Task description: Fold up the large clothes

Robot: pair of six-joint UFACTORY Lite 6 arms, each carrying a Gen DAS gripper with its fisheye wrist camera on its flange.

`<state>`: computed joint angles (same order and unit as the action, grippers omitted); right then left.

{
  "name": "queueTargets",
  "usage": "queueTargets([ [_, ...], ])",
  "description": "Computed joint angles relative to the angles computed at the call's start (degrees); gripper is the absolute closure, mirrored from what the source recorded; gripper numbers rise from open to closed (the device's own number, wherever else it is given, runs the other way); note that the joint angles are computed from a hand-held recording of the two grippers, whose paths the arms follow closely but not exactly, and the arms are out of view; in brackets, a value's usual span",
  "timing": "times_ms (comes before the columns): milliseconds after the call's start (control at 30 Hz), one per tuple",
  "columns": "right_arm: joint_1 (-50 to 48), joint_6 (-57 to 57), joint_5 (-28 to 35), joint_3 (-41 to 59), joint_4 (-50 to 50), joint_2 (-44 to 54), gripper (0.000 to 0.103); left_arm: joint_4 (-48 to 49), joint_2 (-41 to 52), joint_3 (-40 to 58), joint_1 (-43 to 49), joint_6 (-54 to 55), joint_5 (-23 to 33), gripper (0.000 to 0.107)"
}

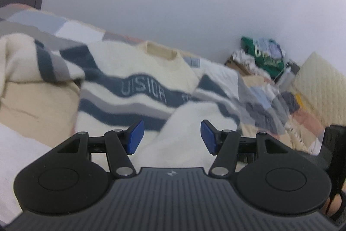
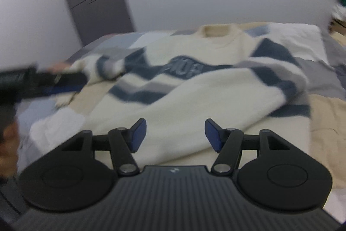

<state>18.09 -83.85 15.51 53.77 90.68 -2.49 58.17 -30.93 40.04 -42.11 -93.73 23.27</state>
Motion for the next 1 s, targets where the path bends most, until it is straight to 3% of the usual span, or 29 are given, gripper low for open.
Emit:
queueTargets([
  [133,-2.5,-4.0,0.6,3.7,5.2,6.5,0.041,0.3,9.1,2.5,1.0,1.4,-3.2,0.043],
  [300,-2.4,-17.3,0.3,8.5,18.7,14.2,0.042,6.1,19.3,6.4,0.2,-0.7,-4.0,0.043],
  [467,-2.3,-16.4,-0.8,14.6,18.1,22.8,0.044,1.3,26.5,8.8,1.8,4.1,-5.9,0.043],
  [633,-0.1,-27.7,-3.4,16.0,28.1,25.9,0.043,7.6,23.7,7.2,2.3,-4.5,-5.5,0.043],
  [800,-0.7,-27.0,-2.8,14.7,27.2,24.6,0.044,16.6,15.7,2.6,6.0,-19.3,0.5,0.043],
  [1000,-0.7,-25.9,-3.2,14.2,25.5,23.8,0.044,13.1,19.8,6.1,16.0,-13.7,5.0,0.043],
])
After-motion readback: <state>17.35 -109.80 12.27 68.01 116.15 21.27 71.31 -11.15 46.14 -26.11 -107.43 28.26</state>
